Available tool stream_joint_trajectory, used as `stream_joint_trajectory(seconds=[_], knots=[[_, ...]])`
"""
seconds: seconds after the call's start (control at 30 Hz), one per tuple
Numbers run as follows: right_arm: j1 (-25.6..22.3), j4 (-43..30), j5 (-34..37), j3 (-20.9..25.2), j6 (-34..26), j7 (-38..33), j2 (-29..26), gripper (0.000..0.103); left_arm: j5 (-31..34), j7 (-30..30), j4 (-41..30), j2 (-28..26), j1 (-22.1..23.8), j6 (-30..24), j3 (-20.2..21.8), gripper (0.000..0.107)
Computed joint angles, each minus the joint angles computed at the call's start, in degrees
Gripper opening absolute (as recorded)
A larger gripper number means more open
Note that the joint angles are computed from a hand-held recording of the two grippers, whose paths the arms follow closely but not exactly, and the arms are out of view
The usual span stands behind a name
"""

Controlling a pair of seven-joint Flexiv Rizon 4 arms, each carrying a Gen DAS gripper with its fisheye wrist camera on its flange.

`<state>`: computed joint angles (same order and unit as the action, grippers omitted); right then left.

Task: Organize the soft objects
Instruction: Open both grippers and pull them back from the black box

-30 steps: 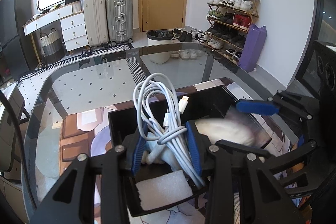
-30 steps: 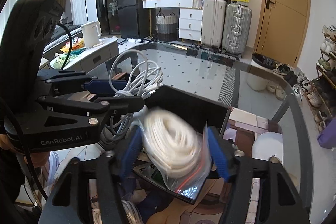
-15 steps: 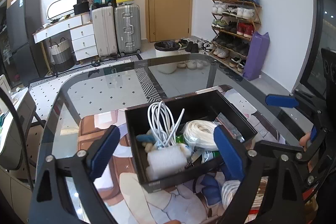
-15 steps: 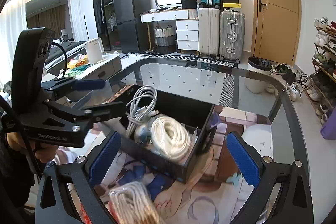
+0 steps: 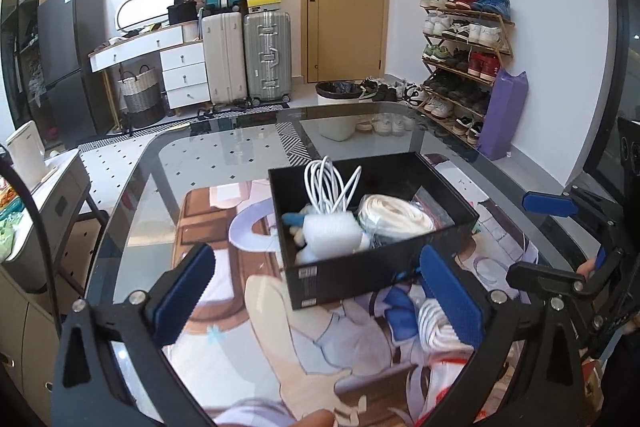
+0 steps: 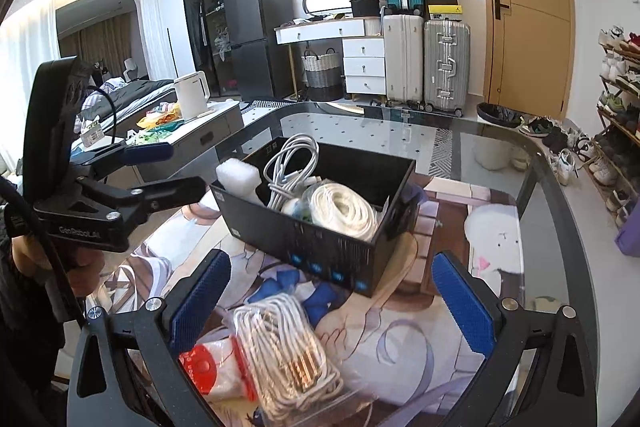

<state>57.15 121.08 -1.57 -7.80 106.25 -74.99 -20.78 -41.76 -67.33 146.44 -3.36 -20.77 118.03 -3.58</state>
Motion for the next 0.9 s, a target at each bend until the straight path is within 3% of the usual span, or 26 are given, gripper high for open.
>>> stream_joint_trajectory(seconds=[0.3, 0.5, 0.7, 0.9], knots=[[2.7, 3.0, 2.5, -1.7, 0.9, -1.3, 1.7, 0.102, -4.6, 0.3, 3.4, 0.9, -2.1, 2.5, -1.7, 0.103], [-0.3, 3.3, 1.9, 1.6, 0.5, -1.7, 1.4, 0.102, -9.3, 1.7, 4.4, 0.0, -4.1, 4.0, -2.7, 0.103], [-1.6, 3.5, -0.2, 2.9, -0.6, -1.4, 0.8, 0.102, -8.7, -0.7, 5.3, -0.8, -4.9, 4.2, -2.6, 0.103], [-6.8, 3.3, -3.2, 8.1, -0.4, -0.7, -0.2, 0.102, -11.5, -0.7, 5.5, -2.5, -7.2, 5.1, -2.9, 0.103]])
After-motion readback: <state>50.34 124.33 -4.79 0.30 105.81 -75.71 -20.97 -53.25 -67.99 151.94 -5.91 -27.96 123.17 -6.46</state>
